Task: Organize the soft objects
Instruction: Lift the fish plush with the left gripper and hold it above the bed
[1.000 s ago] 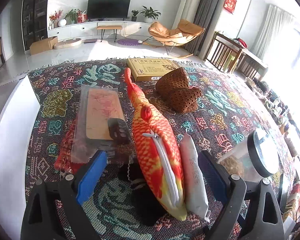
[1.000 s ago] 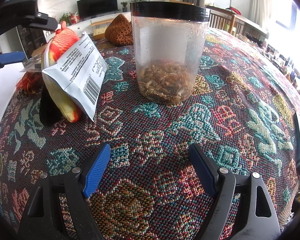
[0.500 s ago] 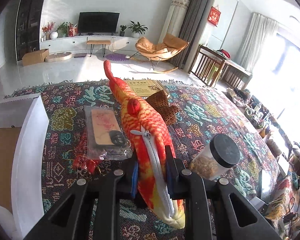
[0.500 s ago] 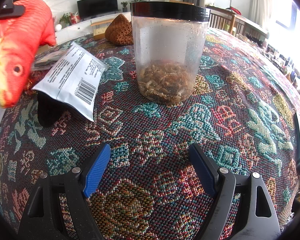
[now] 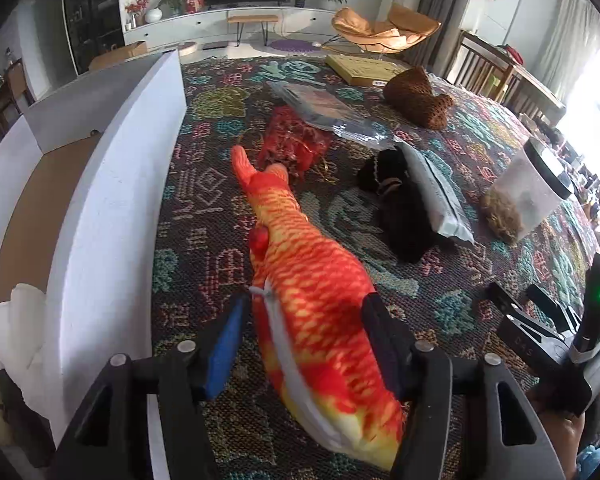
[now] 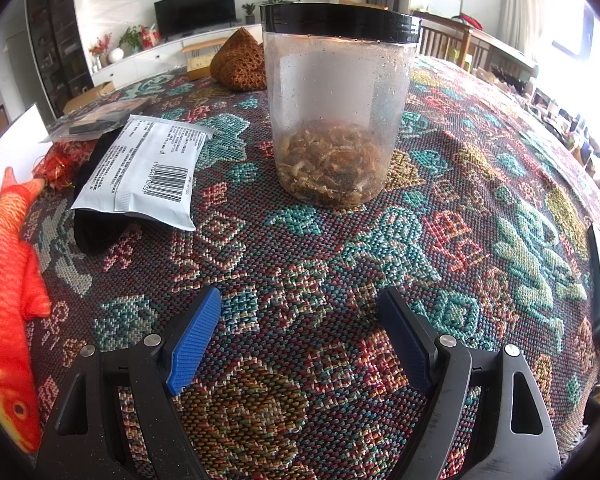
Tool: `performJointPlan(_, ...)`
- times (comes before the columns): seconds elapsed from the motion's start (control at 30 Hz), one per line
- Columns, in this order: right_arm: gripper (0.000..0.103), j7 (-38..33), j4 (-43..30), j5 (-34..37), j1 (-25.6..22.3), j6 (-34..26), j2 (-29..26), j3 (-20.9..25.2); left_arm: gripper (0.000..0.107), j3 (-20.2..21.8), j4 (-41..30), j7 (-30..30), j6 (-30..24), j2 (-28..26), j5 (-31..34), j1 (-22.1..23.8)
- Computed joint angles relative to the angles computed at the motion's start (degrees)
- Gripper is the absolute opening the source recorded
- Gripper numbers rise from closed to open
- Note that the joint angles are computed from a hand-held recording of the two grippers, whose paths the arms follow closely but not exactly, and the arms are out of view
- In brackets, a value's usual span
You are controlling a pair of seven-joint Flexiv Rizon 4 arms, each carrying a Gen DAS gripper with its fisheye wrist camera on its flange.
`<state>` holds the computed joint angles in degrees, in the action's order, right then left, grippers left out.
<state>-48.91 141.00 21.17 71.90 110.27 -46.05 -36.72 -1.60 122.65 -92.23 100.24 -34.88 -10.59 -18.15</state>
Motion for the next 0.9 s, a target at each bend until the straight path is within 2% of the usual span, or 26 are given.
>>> performJointPlan(0.03, 0.083, 0.0, 0.0, 0.0, 0.0, 0.0, 0.0, 0.0, 0.082, 2.7, -0.3, -0.9, 0.7, -0.2, -0.6, -2.2)
performJointPlan(0.07, 0.083, 0.0, 0.0, 0.0, 0.0, 0.0, 0.0, 0.0, 0.084, 3.5, -0.2, -1.3, 1.8, -0.3, -0.9, -2.7)
performJointPlan(0.13, 0.083, 0.0, 0.0, 0.0, 0.0, 0.0, 0.0, 0.0, 0.085, 2.0, 0.0, -1.3, 2.1, 0.0, -1.0, -1.3)
performJointPlan(0.23, 0.083, 0.0, 0.0, 0.0, 0.0, 0.0, 0.0, 0.0, 0.086, 4.7, -0.6, -1.0, 0.9, 0.0, -1.7, -4.3)
performJointPlan(0.33, 0.083, 0.0, 0.0, 0.0, 0.0, 0.0, 0.0, 0.0, 0.086, 3.6, -0.2, 0.4, 1.1, 0.0, -0.5, -4.1)
performJointPlan(0.5, 0.083, 0.0, 0.0, 0.0, 0.0, 0.0, 0.0, 0.0, 0.086, 10.8, -1.6, 1.1, 0.8, -2.0, -1.7, -13.0)
performJointPlan(0.63, 0.083, 0.0, 0.0, 0.0, 0.0, 0.0, 0.0, 0.0, 0.086, 10.8, -2.1, 0.5, 1.0, -3.8, -3.1, -13.8)
performJointPlan(0.73, 0.083, -0.1, 0.0, 0.0, 0.0, 0.0, 0.1, 0.0, 0.086, 13.8, -2.8, -0.3, 1.1, -5.5, -4.7, -16.9)
performJointPlan(0.83, 0.083, -0.1, 0.0, 0.0, 0.0, 0.0, 0.1, 0.0, 0.094, 14.0, -3.0, -0.5, 1.5, -6.5, -5.5, -17.1)
performJointPlan(0.9, 0.083, 0.0, 0.0, 0.0, 0.0, 0.0, 0.1, 0.0, 0.096, 14.0, -3.2, -0.4, 1.2, -7.0, -5.9, -17.0)
